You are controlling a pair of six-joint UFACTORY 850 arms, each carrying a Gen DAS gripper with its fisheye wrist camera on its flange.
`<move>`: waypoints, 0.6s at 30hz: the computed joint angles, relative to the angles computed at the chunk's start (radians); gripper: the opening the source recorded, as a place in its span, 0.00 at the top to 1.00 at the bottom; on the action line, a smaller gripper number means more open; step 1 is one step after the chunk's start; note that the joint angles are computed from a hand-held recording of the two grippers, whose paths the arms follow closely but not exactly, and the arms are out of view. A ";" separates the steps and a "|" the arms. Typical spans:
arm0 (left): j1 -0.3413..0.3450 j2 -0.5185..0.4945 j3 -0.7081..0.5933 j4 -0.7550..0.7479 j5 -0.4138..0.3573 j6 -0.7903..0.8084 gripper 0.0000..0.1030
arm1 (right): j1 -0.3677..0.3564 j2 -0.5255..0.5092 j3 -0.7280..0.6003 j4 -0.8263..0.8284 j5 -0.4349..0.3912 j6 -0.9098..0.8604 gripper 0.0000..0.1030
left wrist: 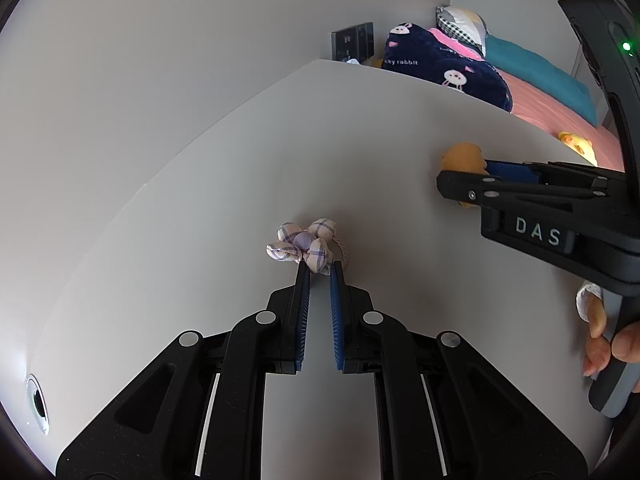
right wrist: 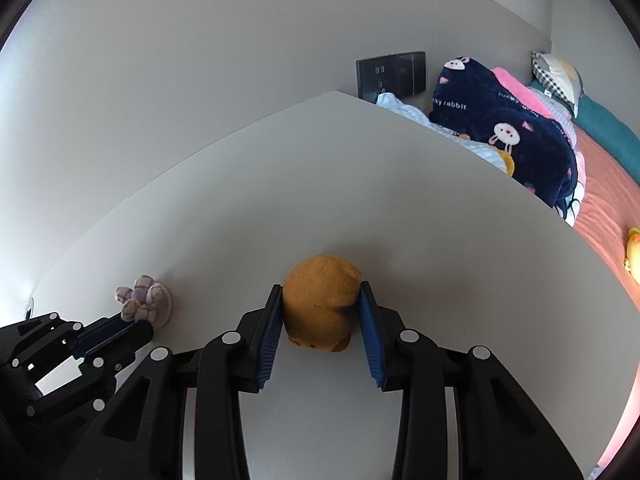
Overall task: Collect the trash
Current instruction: 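Grasp the lavender plaid knotted toy with the left tool while the right tool grasps the orange plush bear, then carry the plaid toy and orange bear with both tools over the trash bin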
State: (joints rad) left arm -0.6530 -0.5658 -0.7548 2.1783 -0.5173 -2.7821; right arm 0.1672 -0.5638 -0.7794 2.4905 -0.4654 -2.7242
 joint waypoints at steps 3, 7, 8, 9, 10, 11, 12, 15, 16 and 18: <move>-0.009 0.001 -0.005 -0.007 0.002 0.003 0.91 | -0.013 0.015 0.020 -0.017 -0.007 0.014 0.63; -0.036 0.012 -0.004 -0.036 -0.002 0.019 0.91 | -0.036 0.058 0.063 -0.031 -0.016 0.015 0.63; -0.045 0.017 -0.001 -0.036 -0.002 0.014 0.91 | -0.040 0.064 0.069 -0.033 -0.017 0.015 0.63; -0.052 0.019 -0.001 -0.039 -0.002 0.012 0.91 | -0.048 0.082 0.087 -0.037 -0.021 0.015 0.63; -0.060 0.023 0.001 -0.044 -0.003 0.011 0.91 | -0.056 0.094 0.099 -0.046 -0.023 0.019 0.63; -0.070 0.028 0.004 -0.051 -0.004 0.008 0.91 | -0.063 0.104 0.109 -0.052 -0.025 0.022 0.63; -0.077 0.032 0.006 -0.055 -0.004 0.005 0.91 | -0.073 0.120 0.126 -0.059 -0.029 0.023 0.63; -0.110 0.048 0.014 -0.082 -0.007 0.011 0.91 | -0.101 0.157 0.162 -0.083 -0.036 0.031 0.63; -0.119 0.051 0.014 -0.090 -0.008 0.016 0.91 | -0.115 0.174 0.180 -0.095 -0.040 0.035 0.63; -0.144 0.060 0.016 -0.113 -0.011 0.027 0.91 | -0.138 0.202 0.208 -0.112 -0.048 0.040 0.63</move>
State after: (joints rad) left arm -0.7969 -0.5060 -0.7390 2.0651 -0.5279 -2.7548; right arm 0.0288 -0.3620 -0.5711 2.3789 -0.5130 -2.6845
